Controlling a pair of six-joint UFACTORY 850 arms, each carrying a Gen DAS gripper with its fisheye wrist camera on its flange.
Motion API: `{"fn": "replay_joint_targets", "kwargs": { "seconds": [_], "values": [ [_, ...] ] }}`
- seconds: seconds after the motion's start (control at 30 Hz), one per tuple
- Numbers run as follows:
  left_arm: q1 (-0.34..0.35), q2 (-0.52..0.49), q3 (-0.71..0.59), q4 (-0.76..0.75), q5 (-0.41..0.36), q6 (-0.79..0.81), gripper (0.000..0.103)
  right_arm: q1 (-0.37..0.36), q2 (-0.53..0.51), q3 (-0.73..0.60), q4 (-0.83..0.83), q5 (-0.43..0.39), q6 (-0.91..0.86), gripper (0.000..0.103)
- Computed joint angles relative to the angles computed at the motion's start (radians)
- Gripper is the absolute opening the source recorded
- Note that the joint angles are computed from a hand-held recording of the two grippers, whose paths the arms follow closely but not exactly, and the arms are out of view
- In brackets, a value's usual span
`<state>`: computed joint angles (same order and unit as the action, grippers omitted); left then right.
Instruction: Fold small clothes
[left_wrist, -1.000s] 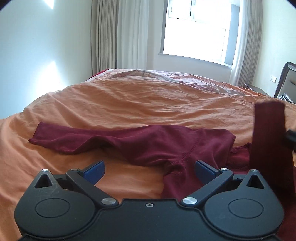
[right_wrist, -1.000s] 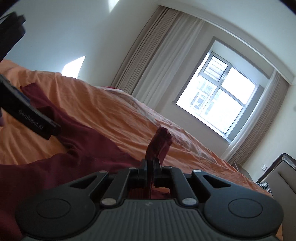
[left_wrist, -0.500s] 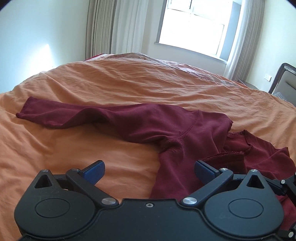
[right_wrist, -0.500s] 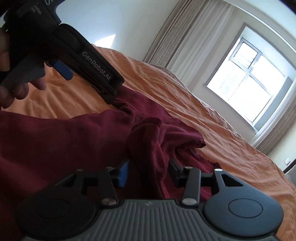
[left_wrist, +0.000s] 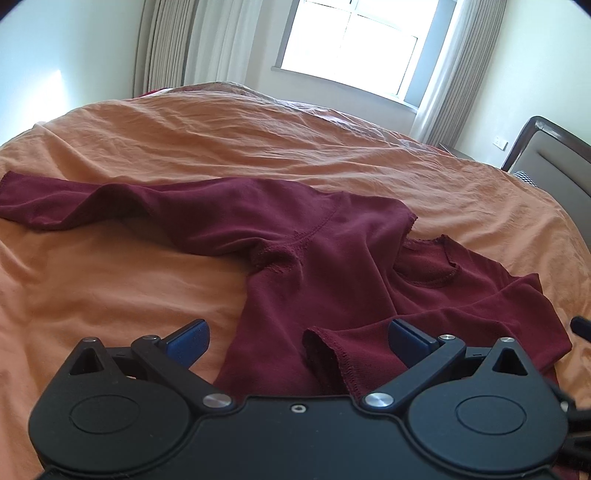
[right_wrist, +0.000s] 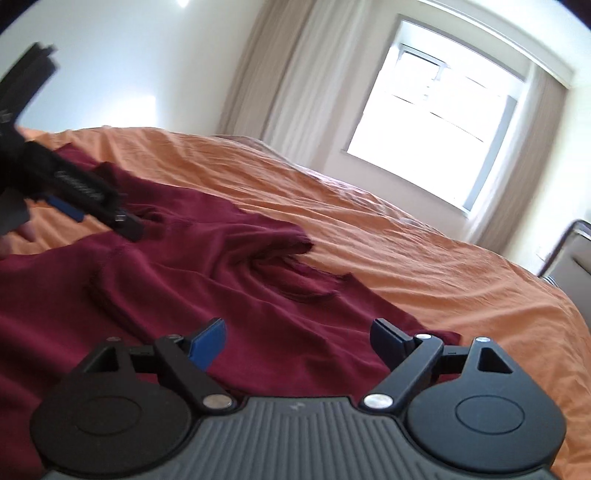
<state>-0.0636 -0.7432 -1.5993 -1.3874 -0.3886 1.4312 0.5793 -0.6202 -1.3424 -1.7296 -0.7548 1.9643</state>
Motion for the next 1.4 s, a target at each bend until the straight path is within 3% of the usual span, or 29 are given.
{"fn": "replay_joint_targets", "kwargs": {
  "seconds": [0.13, 0.27, 0.4, 0.43, 0.47, 0.5, 0.53, 0.57, 0.6, 0.87, 0.97, 1.03, 1.2, 1.23, 1.3, 1.33, 1.37, 1.4],
  "values": [
    [-0.006, 0.01, 0.023, -0.056, -0.024, 0.06, 0.101, -0.099, 0.027, 0.03, 0.037, 0.021, 0.107, 0.084],
    [-0.013, 0.011, 0.028, -0.059, -0.036, 0.061, 0.083, -0.195, 0.037, 0.025, 0.051, 0.119, 0.223, 0.067],
    [-0.018, 0.002, 0.016, -0.03, -0.044, 0.017, 0.057, -0.252, 0.005, -0.017, 0.109, 0.205, 0.195, 0.063],
    [-0.019, -0.001, 0.012, -0.016, -0.047, 0.0, 0.052, -0.259, -0.013, -0.035, 0.126, 0.223, 0.186, 0.055],
    [-0.019, -0.004, 0.008, -0.005, -0.052, -0.013, 0.042, -0.261, -0.019, -0.039, 0.134, 0.236, 0.185, 0.042],
    [-0.02, -0.006, 0.006, 0.002, -0.053, -0.018, 0.033, -0.263, -0.021, -0.038, 0.141, 0.242, 0.184, 0.034],
    [-0.021, -0.007, 0.006, 0.005, -0.048, -0.019, 0.029, -0.262, -0.022, -0.036, 0.149, 0.244, 0.193, 0.02],
    [-0.023, -0.009, 0.003, 0.012, -0.048, -0.023, 0.016, -0.264, -0.014, -0.02, 0.12, 0.251, 0.242, 0.01],
    [-0.022, -0.013, -0.002, 0.015, -0.057, -0.026, 0.003, -0.267, -0.001, 0.001, 0.063, 0.258, 0.32, 0.01],
    [-0.027, -0.015, -0.016, -0.098, -0.099, 0.102, 0.001, -0.29, 0.138, 0.181, -0.208, 0.197, 0.728, 0.007],
    [-0.043, -0.028, -0.04, -0.117, -0.088, 0.131, 0.001, -0.304, 0.151, 0.195, -0.148, 0.203, 0.675, 0.005],
    [-0.06, -0.055, -0.08, -0.027, -0.069, 0.053, 0.001, -0.31, 0.144, 0.192, -0.083, 0.194, 0.627, 0.0],
    [-0.075, -0.098, -0.135, 0.113, -0.062, -0.088, 0.003, -0.31, 0.154, 0.23, -0.119, 0.189, 0.658, 0.002],
    [-0.075, -0.099, -0.136, 0.118, -0.061, -0.097, 0.004, -0.302, 0.159, 0.239, -0.131, 0.181, 0.659, 0.006],
    [-0.074, -0.092, -0.126, 0.109, -0.047, -0.102, 0.023, -0.275, 0.177, 0.268, -0.184, 0.16, 0.696, 0.021],
    [-0.072, -0.086, -0.119, 0.1, -0.048, -0.095, 0.029, -0.263, 0.185, 0.285, -0.213, 0.15, 0.725, 0.038],
    [-0.069, -0.078, -0.106, 0.076, -0.051, -0.072, 0.039, -0.25, 0.193, 0.3, -0.234, 0.14, 0.752, 0.045],
    [-0.067, -0.07, -0.094, 0.057, -0.049, -0.051, 0.046, -0.239, 0.201, 0.316, -0.26, 0.137, 0.79, 0.045]
  ]
}}
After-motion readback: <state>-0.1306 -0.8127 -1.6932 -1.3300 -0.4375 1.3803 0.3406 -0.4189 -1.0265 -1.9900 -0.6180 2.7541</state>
